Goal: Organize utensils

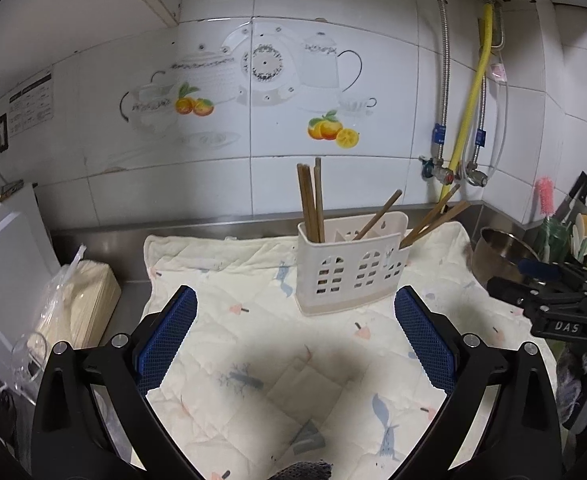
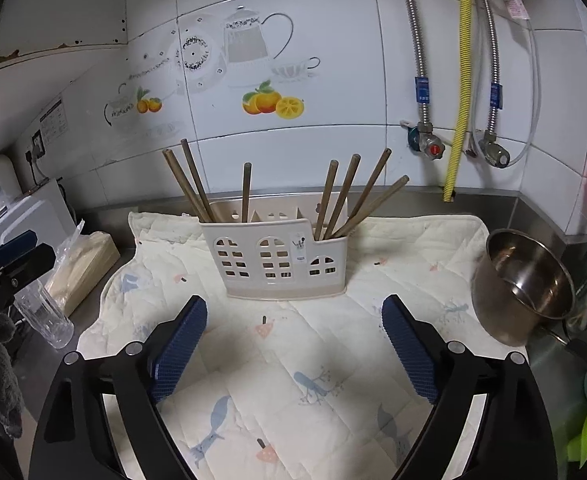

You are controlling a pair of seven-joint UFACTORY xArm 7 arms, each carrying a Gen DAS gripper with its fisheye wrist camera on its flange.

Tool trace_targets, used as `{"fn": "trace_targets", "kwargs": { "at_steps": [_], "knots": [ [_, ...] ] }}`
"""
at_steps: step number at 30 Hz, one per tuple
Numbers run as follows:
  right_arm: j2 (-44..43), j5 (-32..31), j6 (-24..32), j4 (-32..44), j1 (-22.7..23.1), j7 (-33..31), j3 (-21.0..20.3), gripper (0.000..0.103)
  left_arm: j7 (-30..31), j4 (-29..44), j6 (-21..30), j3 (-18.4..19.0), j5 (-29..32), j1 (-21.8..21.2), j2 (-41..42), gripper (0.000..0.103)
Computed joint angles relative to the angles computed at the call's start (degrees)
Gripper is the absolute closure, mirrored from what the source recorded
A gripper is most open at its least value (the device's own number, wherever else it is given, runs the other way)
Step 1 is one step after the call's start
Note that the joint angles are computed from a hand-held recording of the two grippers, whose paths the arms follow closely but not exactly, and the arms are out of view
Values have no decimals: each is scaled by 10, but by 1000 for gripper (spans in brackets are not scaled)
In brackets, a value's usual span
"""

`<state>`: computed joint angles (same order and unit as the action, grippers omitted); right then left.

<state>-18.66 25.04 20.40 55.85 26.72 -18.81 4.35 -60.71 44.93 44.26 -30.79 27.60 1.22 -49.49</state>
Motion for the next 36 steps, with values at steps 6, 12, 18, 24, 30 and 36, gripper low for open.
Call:
{"fn": "trace_targets", "kwargs": {
  "at_steps": [6, 12, 18, 24, 30, 36],
  "knots": [
    [-33, -23, -20, -38, -4, 24, 10, 12, -8, -22, 21, -5, -8, -14, -23, 5],
    [-62, -58, -29, -75, -4, 53, 19, 11, -13, -38, 29, -7, -18, -31, -38, 5],
    [-80, -81, -37, -100, 4, 83, 16, 11, -18, -54, 31, -8, -28, -45, -46, 5],
    [-88, -94, -34, -114, 7, 100, 13, 10, -25, -62, 32, -11, -33, -53, -48, 5],
    [-93, -100, -33, -121, 8, 108, 10, 10, -29, -61, 37, -18, -32, -56, -41, 5],
    [-97, -105, -33, -125, 11, 107, 8, 10, -34, -61, 40, -17, -29, -60, -38, 5]
  ]
}}
